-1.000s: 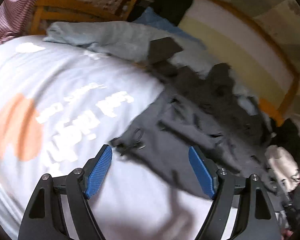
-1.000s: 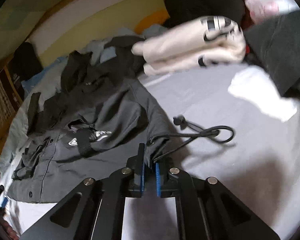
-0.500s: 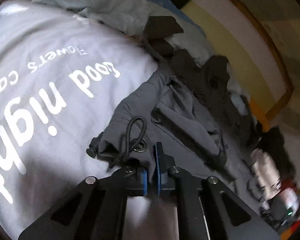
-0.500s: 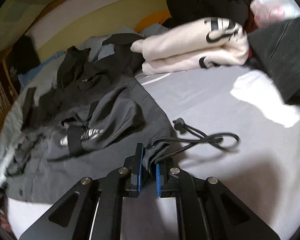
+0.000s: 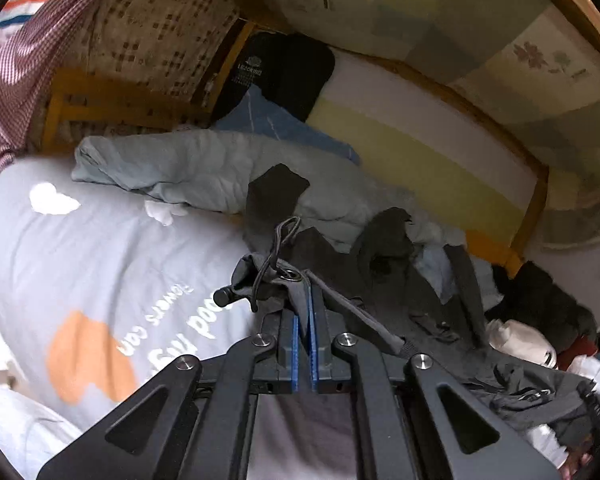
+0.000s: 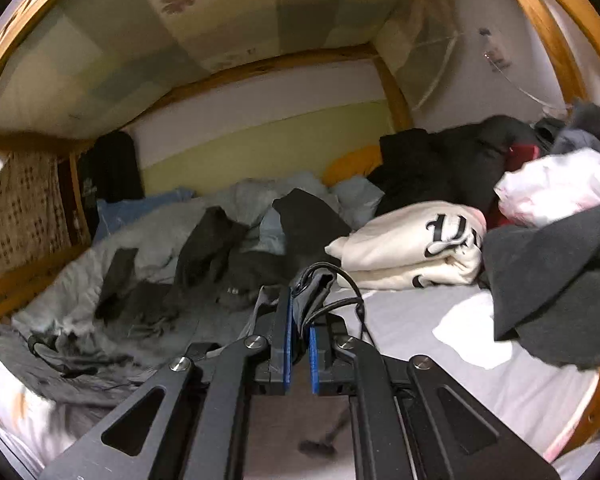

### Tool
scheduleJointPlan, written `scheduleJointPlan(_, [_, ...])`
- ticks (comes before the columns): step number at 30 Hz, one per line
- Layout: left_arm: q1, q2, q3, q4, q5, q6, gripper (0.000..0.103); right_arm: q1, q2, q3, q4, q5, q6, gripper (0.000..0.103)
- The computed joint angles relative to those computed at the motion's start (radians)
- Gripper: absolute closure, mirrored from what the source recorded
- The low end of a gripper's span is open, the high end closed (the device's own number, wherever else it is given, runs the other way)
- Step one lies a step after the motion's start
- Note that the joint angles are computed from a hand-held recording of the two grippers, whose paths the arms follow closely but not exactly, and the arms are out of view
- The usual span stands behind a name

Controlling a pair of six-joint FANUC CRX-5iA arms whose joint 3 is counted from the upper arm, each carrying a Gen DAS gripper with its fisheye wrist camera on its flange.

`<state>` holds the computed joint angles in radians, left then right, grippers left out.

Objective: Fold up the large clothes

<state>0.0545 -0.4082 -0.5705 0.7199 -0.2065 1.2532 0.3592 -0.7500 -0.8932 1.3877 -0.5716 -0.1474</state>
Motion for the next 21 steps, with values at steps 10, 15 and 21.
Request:
scheduleJointPlan(10, [0.005, 0.217, 0.318, -0.575, -0.305, 0.543, 0.098, 0.063, 0.184, 0.153, -0.256, -0.150, 0.220, 0.096])
scheduleJointPlan(15, [-0.024, 0.454, 0.560, -0.651, -0.406, 0.606, 0.096, -0.009, 0.399, 0.340, -0.396, -0.125, 0.400, 0.096])
scheduleJointPlan(21, [-0.068, 0.634, 0.749, -0.789, -0.492, 0.669, 0.096, -0.077, 0.622, 0.472, -0.414, -0.089, 0.465, 0.096])
